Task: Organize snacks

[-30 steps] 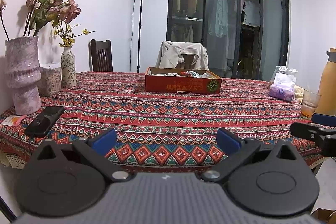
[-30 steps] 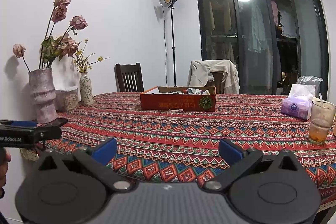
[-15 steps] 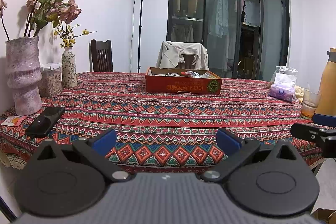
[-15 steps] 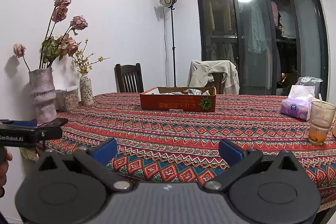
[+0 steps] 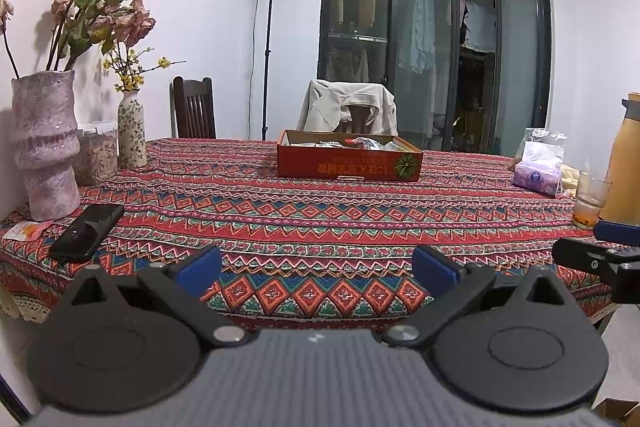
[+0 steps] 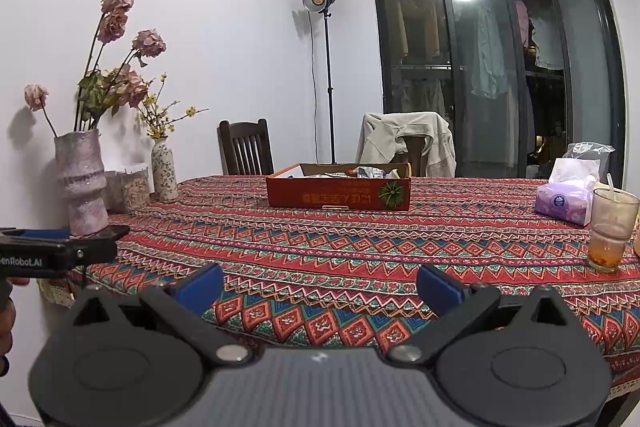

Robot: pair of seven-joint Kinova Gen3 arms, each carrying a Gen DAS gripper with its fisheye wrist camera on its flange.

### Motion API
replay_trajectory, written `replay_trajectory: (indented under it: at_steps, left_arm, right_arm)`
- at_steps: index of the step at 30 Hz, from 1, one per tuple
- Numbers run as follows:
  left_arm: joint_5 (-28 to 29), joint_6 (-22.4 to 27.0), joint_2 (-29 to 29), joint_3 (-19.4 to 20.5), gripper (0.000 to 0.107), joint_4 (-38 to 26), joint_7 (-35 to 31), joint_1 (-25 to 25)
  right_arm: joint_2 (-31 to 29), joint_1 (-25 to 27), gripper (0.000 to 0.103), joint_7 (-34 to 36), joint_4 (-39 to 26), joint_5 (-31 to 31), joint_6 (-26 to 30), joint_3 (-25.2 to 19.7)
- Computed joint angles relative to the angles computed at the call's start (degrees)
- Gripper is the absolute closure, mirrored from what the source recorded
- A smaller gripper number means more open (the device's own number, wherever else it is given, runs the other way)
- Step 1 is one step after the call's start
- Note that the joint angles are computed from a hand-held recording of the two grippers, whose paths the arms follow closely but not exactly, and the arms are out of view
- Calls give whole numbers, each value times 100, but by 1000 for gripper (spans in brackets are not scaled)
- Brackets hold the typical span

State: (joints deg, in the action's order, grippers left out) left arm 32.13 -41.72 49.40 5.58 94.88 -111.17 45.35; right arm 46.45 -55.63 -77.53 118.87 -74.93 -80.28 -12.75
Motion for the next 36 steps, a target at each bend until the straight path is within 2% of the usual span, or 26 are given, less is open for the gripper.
replay_trajectory:
  at_steps: [36]
  left_arm:
    - [5, 12, -12, 14, 4, 0, 22, -1]
  right_arm:
    - [-24, -6, 0, 44, 31, 18, -15, 3]
